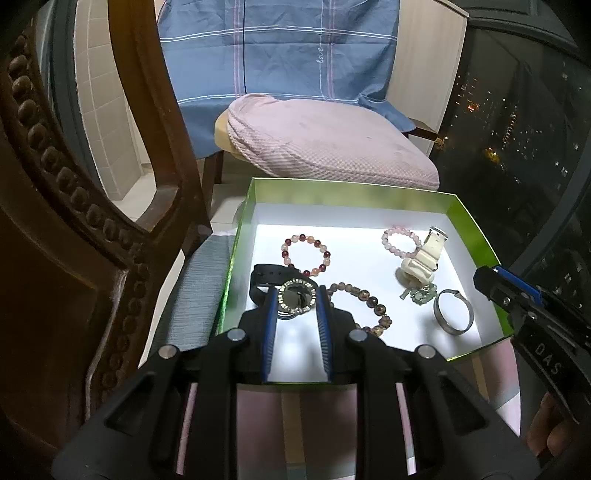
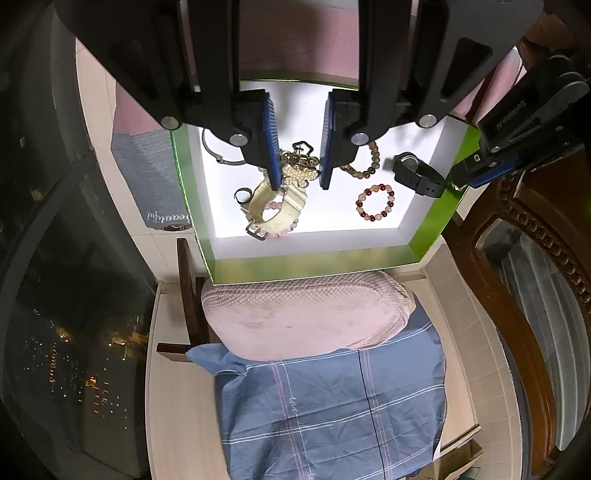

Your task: Organize jewelry

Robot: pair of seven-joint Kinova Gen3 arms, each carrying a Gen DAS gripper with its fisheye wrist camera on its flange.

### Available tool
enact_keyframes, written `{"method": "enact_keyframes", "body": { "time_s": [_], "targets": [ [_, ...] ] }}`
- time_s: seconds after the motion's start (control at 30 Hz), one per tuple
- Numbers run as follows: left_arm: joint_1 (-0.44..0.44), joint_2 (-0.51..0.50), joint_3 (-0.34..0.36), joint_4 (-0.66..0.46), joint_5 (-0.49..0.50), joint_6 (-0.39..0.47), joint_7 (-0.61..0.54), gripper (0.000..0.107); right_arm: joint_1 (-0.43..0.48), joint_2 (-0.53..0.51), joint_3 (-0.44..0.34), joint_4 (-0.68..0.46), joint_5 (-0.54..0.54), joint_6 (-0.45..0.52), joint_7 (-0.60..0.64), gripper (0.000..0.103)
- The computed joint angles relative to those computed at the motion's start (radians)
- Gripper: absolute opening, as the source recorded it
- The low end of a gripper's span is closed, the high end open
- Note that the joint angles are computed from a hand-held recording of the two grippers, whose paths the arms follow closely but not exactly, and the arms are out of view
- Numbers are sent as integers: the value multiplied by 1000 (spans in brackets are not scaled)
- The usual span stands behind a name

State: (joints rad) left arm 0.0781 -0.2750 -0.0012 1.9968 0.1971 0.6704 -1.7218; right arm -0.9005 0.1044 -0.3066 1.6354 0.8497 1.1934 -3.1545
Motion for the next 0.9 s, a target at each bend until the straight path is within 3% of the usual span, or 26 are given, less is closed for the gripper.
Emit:
{"method": "enact_keyframes", "body": {
  "time_s": [0.07, 0.1, 0.13, 0.17, 0.57, 0.7, 0.9],
  "targets": [
    [-16, -7, 25, 3, -33, -8, 29, 29, 1, 9, -16, -10, 14, 27, -1, 58],
    [-28, -14, 43, 7, -54, -18, 55, 61, -13, 15, -19, -15, 36, 60, -18, 79],
    [-32, -28, 54, 19, -78, -43, 87, 87, -45, 17, -8, -13, 65, 93, -52, 83],
    [-50, -51, 72, 31, -91, -65, 103, 90, -60, 10, -6, -9, 85, 110, -74, 84],
    [24, -210, 5, -24, -83, 63, 61, 96, -96, -52, -85, -63, 115, 259, -71, 84],
    [44, -298, -20, -35, -58, 136, 49, 99, -146, -68, -130, -84, 135, 358, -92, 85],
    [53, -404, -21, -38, -40, 266, 58, 99, -230, -73, -203, -129, 123, 526, -163, 96]
  ]
}}
